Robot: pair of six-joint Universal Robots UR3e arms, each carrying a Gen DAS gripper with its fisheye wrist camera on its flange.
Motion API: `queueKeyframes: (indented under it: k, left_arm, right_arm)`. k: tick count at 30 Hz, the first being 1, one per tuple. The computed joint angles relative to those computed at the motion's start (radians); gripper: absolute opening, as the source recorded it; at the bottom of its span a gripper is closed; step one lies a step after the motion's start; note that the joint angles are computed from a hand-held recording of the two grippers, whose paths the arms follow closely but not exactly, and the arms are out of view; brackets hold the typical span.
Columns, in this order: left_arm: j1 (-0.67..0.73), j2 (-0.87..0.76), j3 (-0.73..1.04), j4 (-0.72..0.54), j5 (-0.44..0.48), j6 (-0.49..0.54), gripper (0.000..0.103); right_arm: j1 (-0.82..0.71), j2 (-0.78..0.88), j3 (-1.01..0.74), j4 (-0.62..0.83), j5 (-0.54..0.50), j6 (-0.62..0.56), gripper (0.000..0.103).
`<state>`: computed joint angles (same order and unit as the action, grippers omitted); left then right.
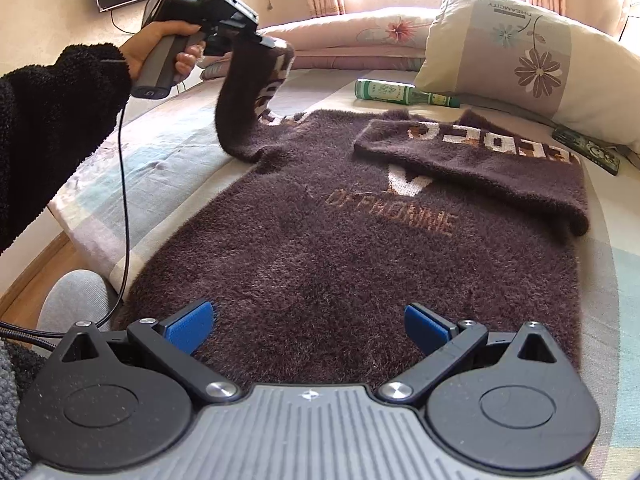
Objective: Fold clothes
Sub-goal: 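Lift the sleeve with the left gripper and carry it over the sweater body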
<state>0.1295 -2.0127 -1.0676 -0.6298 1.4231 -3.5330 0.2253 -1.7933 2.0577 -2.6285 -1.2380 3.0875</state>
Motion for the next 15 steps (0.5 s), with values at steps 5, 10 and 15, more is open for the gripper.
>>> queueKeyframes:
  k: [5,10,15]
  left_arm:
    - [-0.033,-0.043,0.079,-0.027,0.001,0.007,0.008]
    - [-0.065,-0.086,0.15,-0.052,-0.01,0.017,0.008]
    - [-0.108,-0.149,0.258,-0.102,0.011,0.015,0.008]
  right_arm:
    - [0.013,0.006,-0.028,0.033,-0.033,-0.007,0.103]
    - [-0.009,-0.023,-0.014,0.036,-0.006,-0.017,0.103]
    - [-0.036,-0.055,0.004,0.04,0.015,-0.033,0.103]
